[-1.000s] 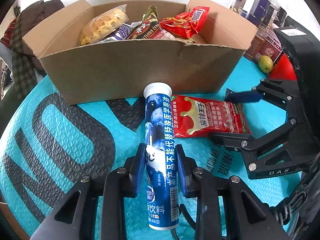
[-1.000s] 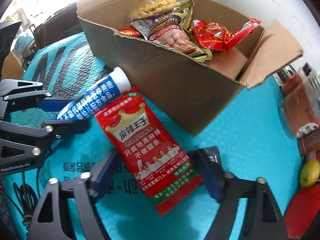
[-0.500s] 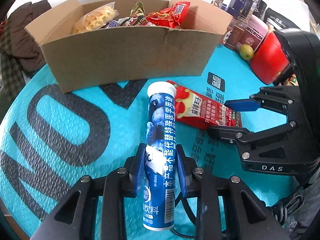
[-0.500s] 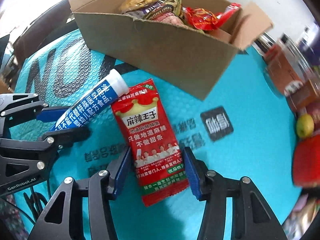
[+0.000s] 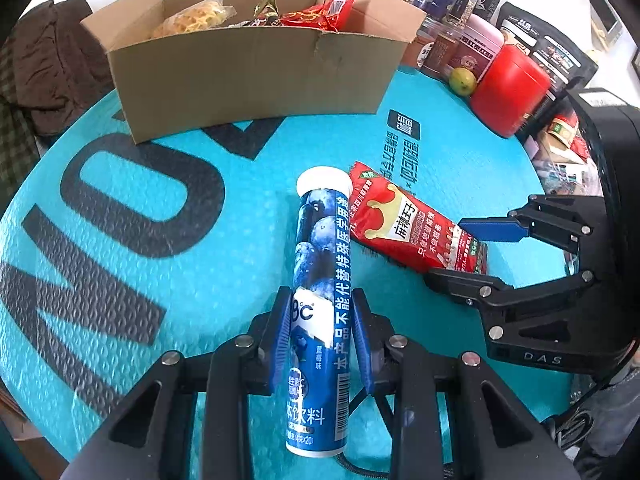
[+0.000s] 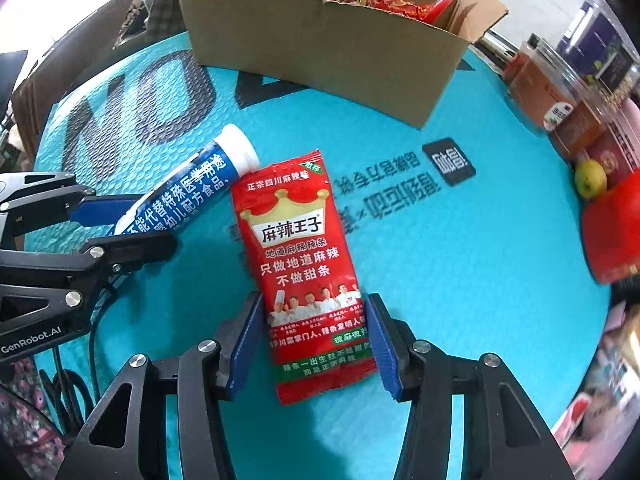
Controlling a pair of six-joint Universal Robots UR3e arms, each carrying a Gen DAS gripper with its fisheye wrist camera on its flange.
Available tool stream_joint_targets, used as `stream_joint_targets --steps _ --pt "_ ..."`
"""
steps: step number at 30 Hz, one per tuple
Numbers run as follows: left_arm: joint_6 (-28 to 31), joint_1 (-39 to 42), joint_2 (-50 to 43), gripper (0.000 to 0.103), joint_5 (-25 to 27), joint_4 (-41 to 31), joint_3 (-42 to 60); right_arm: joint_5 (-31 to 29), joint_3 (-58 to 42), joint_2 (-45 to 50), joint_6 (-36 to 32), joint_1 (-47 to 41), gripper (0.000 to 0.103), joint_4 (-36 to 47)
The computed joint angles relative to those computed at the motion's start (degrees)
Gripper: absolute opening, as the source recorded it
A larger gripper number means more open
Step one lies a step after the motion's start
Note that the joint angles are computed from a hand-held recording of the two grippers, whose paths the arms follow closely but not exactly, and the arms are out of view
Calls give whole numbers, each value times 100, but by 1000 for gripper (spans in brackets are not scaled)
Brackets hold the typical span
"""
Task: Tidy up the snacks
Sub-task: 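Hold the blue tube with the left tool while the right tool grasps the red spicy-strip packet, then lift the blue tube and red packet together off the mat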
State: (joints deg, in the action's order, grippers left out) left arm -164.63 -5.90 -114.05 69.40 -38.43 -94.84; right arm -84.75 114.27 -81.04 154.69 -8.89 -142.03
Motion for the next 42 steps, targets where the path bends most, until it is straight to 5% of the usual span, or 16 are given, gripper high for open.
stream_joint_targets --steps 13,18,23,29,31,35,42 --pt "611 104 373 28 47 -249 -389 19 1375 -1226 620 4 53 -523" --pt "612 -104 184 29 310 -42 -237 75 1361 -1056 715 41 62 -726" --pt "619 -206 13 29 442 118 -106 162 1235 -709 828 -64 85 -980" --pt "605 -327 -106 30 593 279 -22 168 1437 -631 910 -31 87 -1495" --pt "578 -297 -108 30 524 372 -75 226 1598 -662 831 -55 82 -1737" --pt "570 -247 -133 30 417 453 -102 450 1808 -835 453 -53 53 -1886" --pt "442 -127 -131 28 191 293 -54 617 2004 -882 600 -156 45 -2148"
